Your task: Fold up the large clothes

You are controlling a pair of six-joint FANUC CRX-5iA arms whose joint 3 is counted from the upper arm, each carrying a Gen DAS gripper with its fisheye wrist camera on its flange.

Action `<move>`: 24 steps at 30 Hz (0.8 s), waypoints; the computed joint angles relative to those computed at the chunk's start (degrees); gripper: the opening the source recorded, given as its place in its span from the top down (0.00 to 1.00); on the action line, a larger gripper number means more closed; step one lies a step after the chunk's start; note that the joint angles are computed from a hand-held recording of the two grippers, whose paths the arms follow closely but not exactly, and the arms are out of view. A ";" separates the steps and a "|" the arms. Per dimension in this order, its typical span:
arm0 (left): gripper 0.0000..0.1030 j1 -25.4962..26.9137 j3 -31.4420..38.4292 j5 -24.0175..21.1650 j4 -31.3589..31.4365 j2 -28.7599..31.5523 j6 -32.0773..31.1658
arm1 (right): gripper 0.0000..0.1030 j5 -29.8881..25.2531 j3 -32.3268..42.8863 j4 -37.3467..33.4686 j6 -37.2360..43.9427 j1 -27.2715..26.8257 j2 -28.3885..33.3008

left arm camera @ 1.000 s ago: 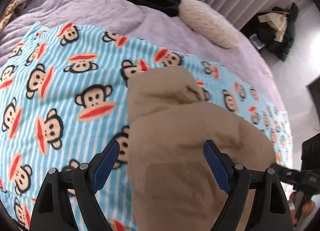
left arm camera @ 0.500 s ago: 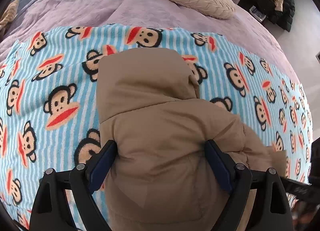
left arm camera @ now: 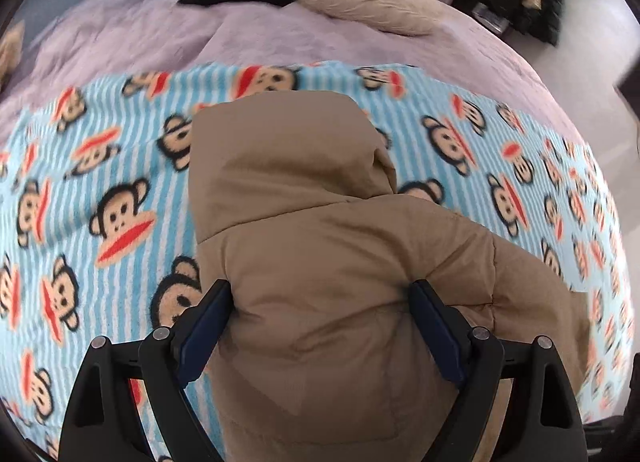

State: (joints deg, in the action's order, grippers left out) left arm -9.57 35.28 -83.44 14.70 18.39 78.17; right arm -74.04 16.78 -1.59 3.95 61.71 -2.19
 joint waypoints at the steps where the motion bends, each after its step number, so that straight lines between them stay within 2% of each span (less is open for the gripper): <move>1: 0.10 -0.64 -1.77 1.42 -0.39 -1.19 -1.15 | 0.81 1.54 -2.48 1.77 -2.94 1.83 -0.79; 3: 0.10 -1.43 -3.13 2.64 -1.39 -2.20 -1.57 | 0.81 6.00 -7.45 3.47 -7.27 3.59 -2.07; 5: 0.10 -1.51 -2.11 1.79 -1.93 -1.73 -0.52 | 0.81 10.49 -11.80 6.00 -12.88 4.45 -3.84; 7: 0.10 -1.04 0.23 -0.59 -2.16 -0.65 1.28 | 0.80 11.10 -12.62 6.63 -14.39 4.41 -4.72; 10: 0.10 1.00 0.11 -2.18 -0.76 -2.25 2.49 | 0.79 5.91 -8.57 6.98 -10.67 3.78 -3.03; 14: 0.10 4.17 -4.87 -2.60 0.74 -7.93 -1.28 | 0.79 0.86 -4.56 7.72 -8.19 2.43 -1.27; 19: 0.10 7.94 -13.31 -4.47 2.90 -15.61 -4.93 | 0.79 -1.41 -2.75 6.56 -6.00 2.05 -0.25; 24: 0.10 8.10 -20.28 -6.34 2.07 -20.08 -4.83 | 0.77 -2.11 -2.46 6.75 -7.50 2.55 -0.12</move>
